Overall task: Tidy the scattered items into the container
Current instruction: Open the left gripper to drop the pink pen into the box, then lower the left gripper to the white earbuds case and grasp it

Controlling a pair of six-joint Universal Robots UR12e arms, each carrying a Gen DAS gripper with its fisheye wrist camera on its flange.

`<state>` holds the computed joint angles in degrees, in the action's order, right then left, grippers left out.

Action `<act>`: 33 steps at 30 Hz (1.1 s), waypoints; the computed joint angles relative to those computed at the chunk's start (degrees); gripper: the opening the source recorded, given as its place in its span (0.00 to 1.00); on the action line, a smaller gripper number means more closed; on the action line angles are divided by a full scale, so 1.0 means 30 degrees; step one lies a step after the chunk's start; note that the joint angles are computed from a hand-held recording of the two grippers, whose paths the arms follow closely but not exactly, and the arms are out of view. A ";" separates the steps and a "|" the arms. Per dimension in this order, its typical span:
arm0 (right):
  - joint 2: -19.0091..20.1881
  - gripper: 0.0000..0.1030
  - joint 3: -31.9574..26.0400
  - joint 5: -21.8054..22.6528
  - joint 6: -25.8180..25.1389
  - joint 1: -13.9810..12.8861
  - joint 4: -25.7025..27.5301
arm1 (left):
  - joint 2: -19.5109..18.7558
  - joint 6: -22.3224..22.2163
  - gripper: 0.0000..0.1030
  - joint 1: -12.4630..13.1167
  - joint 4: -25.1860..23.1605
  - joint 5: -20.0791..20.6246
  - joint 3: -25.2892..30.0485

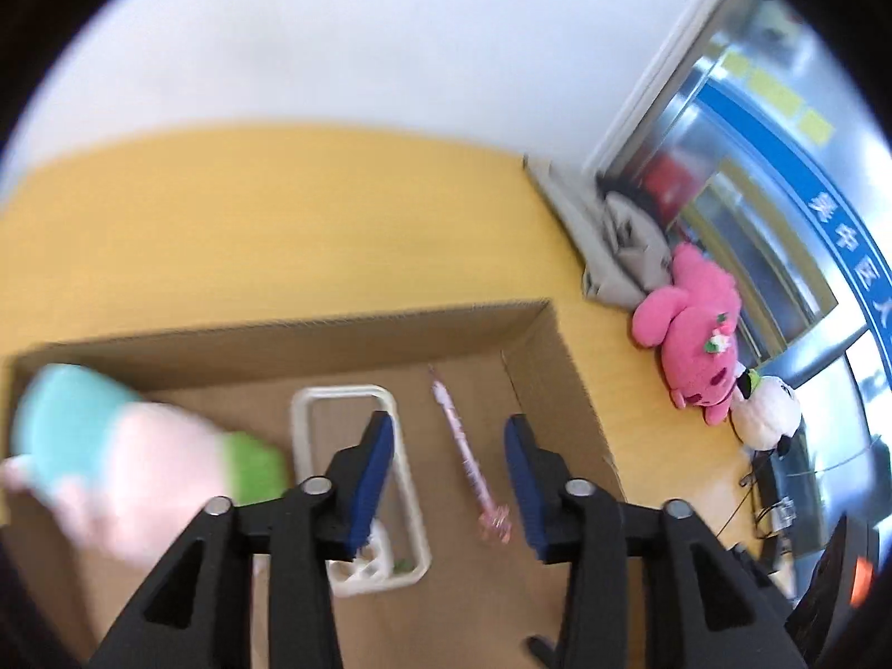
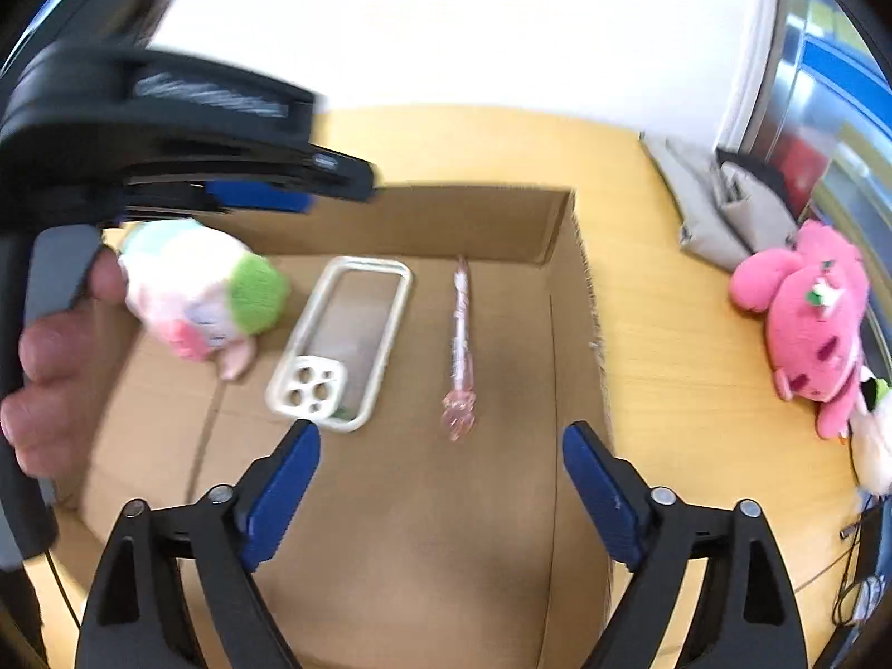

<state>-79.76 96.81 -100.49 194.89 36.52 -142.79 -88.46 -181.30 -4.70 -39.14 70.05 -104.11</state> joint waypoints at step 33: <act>-0.2082 0.97 0.4000 -0.0807 -0.0049 0.3703 -0.3709 | 1.1958 0.1318 0.76 0.2791 0.4084 0.3650 -1.0843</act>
